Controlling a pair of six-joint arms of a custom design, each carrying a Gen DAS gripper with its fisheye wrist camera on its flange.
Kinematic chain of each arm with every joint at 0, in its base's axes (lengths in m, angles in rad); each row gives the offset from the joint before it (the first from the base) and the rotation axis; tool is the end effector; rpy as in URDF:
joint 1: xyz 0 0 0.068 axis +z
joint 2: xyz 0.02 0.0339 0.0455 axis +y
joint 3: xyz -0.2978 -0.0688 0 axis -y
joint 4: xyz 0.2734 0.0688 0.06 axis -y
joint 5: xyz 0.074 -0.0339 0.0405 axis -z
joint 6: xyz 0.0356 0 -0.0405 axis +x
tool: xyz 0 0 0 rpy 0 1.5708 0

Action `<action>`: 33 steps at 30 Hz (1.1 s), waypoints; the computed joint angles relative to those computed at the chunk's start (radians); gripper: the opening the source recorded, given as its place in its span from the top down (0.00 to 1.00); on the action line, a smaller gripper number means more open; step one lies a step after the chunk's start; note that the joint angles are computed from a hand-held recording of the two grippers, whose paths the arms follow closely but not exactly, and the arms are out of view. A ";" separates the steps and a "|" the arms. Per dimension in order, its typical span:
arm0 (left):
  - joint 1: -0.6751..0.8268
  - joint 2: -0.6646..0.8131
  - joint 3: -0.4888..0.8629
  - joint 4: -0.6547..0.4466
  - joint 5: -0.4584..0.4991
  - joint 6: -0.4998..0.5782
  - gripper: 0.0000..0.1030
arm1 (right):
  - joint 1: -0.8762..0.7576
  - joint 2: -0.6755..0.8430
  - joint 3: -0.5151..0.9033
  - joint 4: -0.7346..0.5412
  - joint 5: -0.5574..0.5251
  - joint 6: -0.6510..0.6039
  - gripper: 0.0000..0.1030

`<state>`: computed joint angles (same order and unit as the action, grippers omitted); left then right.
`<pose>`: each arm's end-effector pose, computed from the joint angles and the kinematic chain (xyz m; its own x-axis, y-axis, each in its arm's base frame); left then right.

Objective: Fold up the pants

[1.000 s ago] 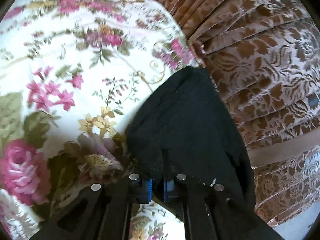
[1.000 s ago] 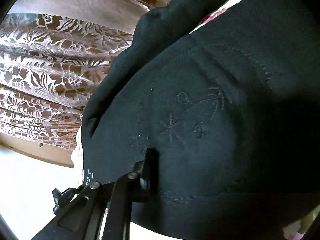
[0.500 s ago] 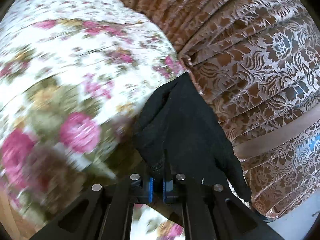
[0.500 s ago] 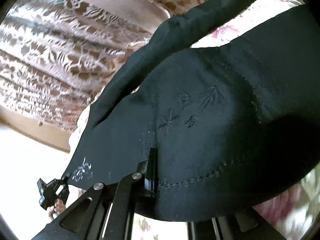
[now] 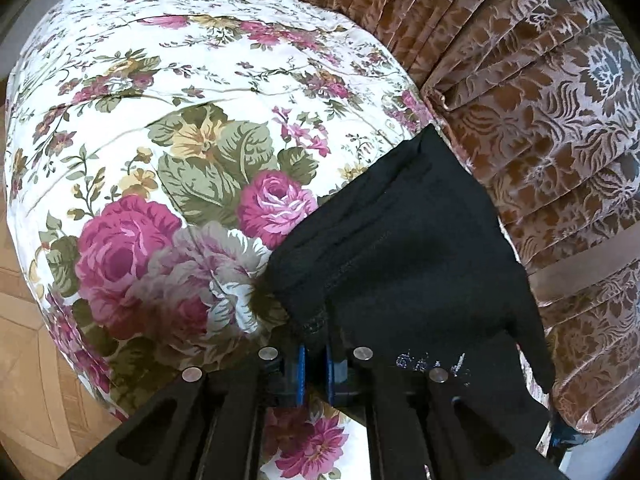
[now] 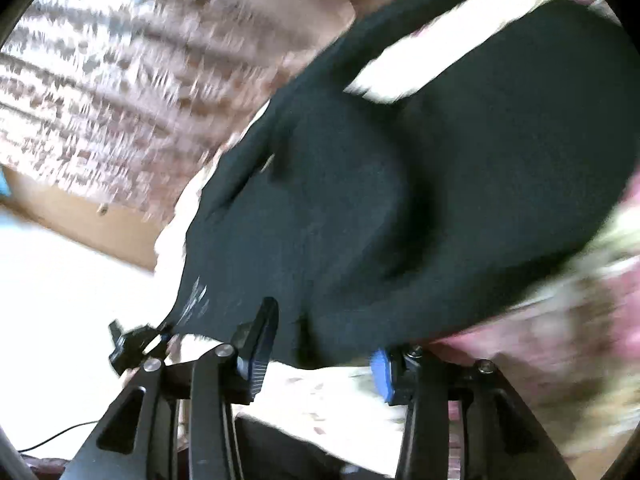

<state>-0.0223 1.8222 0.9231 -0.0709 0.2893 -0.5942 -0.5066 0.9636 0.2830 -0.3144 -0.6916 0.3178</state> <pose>0.3720 -0.0185 0.1361 -0.7856 -0.5192 -0.3367 -0.3104 0.8013 -0.5115 0.1470 -0.0556 0.1476 -0.6748 0.6497 -0.3501 0.2957 0.6727 0.6783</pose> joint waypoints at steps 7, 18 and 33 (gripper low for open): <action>-0.018 0.002 -0.015 0.026 -0.034 0.000 0.92 | -0.623 0.237 0.168 -0.041 0.117 -0.230 0.51; -0.033 -0.017 -0.008 0.003 -0.071 0.006 0.94 | -0.516 0.607 0.435 0.083 0.389 -0.144 0.88; -0.025 -0.106 -0.102 0.075 -0.042 -0.007 0.94 | -0.899 0.313 0.308 -0.082 0.299 -0.393 0.92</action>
